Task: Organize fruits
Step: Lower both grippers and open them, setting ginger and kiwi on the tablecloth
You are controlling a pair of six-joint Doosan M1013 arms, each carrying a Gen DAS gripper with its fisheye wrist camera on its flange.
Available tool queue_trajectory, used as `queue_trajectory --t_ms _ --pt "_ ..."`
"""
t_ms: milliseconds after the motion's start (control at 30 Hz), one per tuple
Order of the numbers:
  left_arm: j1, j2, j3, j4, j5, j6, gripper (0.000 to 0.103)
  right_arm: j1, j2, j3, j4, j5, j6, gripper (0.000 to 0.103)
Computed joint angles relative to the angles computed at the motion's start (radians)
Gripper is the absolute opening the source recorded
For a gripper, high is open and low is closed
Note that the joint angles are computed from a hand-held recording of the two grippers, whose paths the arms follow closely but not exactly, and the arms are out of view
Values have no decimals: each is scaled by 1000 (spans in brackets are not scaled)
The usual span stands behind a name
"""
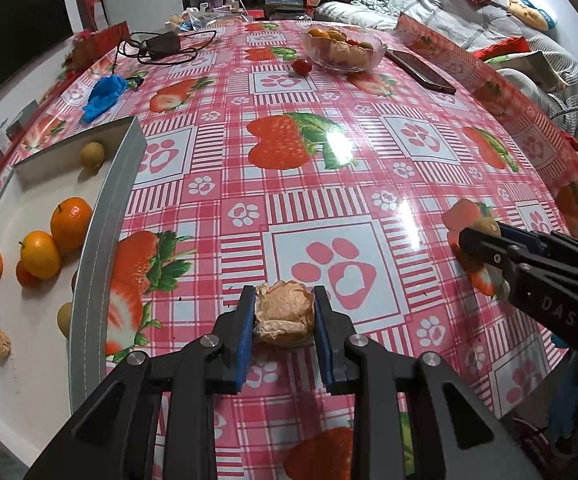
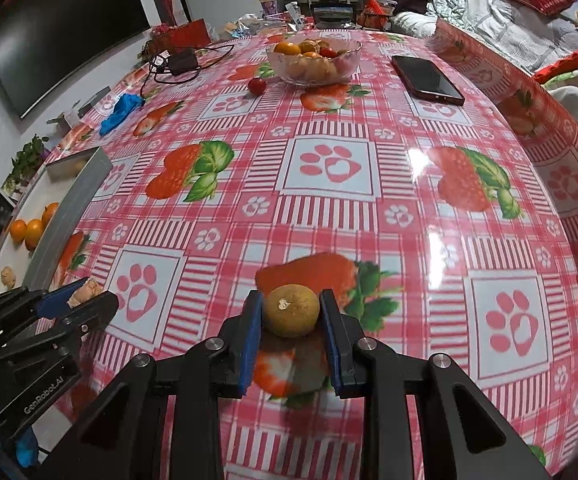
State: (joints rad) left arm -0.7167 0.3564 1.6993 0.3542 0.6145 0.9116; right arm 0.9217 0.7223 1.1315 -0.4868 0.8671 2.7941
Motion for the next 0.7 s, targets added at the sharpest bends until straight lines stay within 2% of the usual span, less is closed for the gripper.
queue_trajectory --t_ms 167,700 --pt "-1 -1 5 14 -11 -16 29 -4 -6 10 12 -18 22 30" --pt "-4 -5 11 34 -14 -38 30 2 5 -9 -5 14 1 30"
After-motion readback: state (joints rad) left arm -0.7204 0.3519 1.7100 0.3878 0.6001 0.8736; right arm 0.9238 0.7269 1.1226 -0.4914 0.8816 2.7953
